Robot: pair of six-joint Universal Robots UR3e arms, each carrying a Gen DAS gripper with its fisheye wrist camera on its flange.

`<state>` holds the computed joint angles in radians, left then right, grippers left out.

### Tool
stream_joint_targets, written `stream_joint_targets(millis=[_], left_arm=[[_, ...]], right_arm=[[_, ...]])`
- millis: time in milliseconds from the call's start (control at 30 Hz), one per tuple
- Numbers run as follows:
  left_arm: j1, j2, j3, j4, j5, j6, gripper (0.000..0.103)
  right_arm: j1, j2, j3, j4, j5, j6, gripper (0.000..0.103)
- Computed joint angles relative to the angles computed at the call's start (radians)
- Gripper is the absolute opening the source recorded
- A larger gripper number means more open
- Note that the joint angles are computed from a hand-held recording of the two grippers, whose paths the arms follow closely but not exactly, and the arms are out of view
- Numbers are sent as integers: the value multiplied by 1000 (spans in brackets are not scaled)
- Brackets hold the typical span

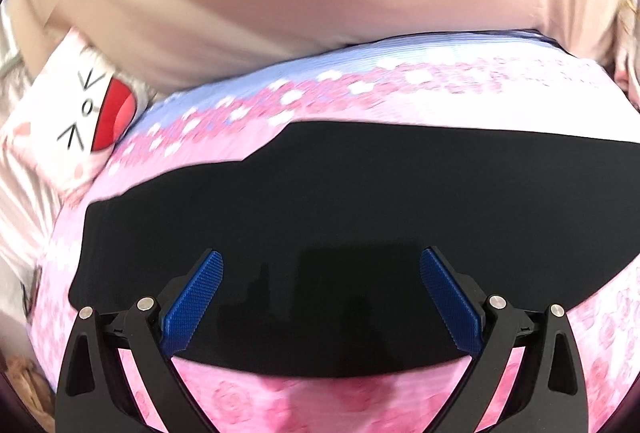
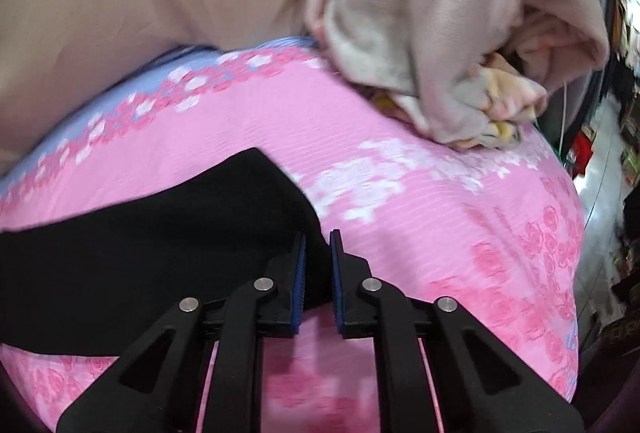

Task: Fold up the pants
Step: 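Grasp the pants edge again with the right gripper and pull it straight, then grasp the folded black pants end with the right gripper and lift it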

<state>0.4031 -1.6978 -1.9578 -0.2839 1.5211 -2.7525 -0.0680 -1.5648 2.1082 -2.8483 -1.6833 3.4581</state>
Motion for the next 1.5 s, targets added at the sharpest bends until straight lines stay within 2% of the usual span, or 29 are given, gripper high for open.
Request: stream_joint_targets(millis=[33, 100, 167, 267, 300, 333, 367, 400, 467, 533, 567, 600, 700, 767, 833, 867, 900, 933, 1067, 1100, 1133, 1167, 1200, 1233, 1267, 1333, 1433, 1500], left_arm=[[-22, -13, 13, -2, 13, -7, 98], [-85, -56, 46, -6, 57, -24, 98], [-142, -95, 74, -10, 107, -39, 98], [-190, -112, 93, -27, 120, -49, 98], [-211, -119, 103, -34, 127, -51, 98], [-228, -127, 111, -35, 136, -53, 98], [-238, -135, 118, -33, 140, -50, 98], [-252, -139, 122, -30, 146, -50, 98], [-276, -138, 126, -26, 152, -56, 98], [-291, -135, 128, -28, 157, -63, 98], [-295, -132, 126, -29, 161, -61, 98], [-296, -132, 125, -26, 170, -59, 98], [-289, -122, 116, -24, 180, -62, 98], [-282, -129, 119, -27, 184, -65, 98], [-272, -140, 122, -31, 183, -67, 98], [-268, -141, 120, -31, 181, -67, 98], [-260, -142, 113, -25, 175, -64, 98], [-255, -141, 106, -21, 169, -63, 98], [-240, -144, 92, -15, 148, -61, 98], [-238, -143, 87, -9, 146, -61, 98], [-234, -138, 78, -1, 140, -60, 98], [-227, -129, 68, 1, 133, -60, 98], [-220, -123, 61, 4, 127, -60, 98], [-208, -112, 49, 8, 118, -57, 98], [-189, -96, 32, 13, 110, -54, 98], [-153, -75, 14, 16, 97, -49, 98], [-66, -29, -27, 25, 62, -36, 98], [0, -4, -49, 29, 35, -29, 98]], right_arm=[[-39, 8, 12, 10, 64, -34, 11], [-56, 11, 55, -63, 99, -63, 12], [-82, -29, 75, -57, 150, -72, 19], [-66, -52, 68, -77, 146, -85, 22], [-54, -39, 41, -78, 130, -97, 36], [-43, -19, 8, -72, 114, -106, 65], [-32, 17, -44, -60, 104, -123, 79], [-24, 49, -83, -56, 104, -149, 82], [-1, 136, -199, 0, 110, -209, 72], [8, 223, -305, 70, 129, -243, 39], [18, 279, -372, 131, 100, -259, 18], [20, 299, -397, 153, 83, -267, 11], [-37, 263, -337, 94, 139, -234, 11], [-60, 239, -287, 69, 191, -208, 21], [-40, 165, -204, 29, 149, -176, 30], [-40, 124, -152, -3, 133, -154, 38], [-42, 77, -96, -30, 117, -122, 63], [-52, 37, -40, -54, 116, -95, 79], [-114, -18, 81, -63, 244, -56, 79], [-104, -1, 80, -66, 239, -55, 76], [-75, 23, 68, -80, 196, -51, 76], [-39, 47, 29, -54, 143, -47, 71], [-33, 48, 25, -50, 141, -41, 49], [-48, 47, 32, -60, 182, -33, 26], [-58, 54, 24, -56, 225, -12, 21], [-9, 77, -22, -39, 170, 19, 19], [35, 73, -65, -61, 186, 67, 19], [124, 110, -184, -31, 150, 92, 19]])
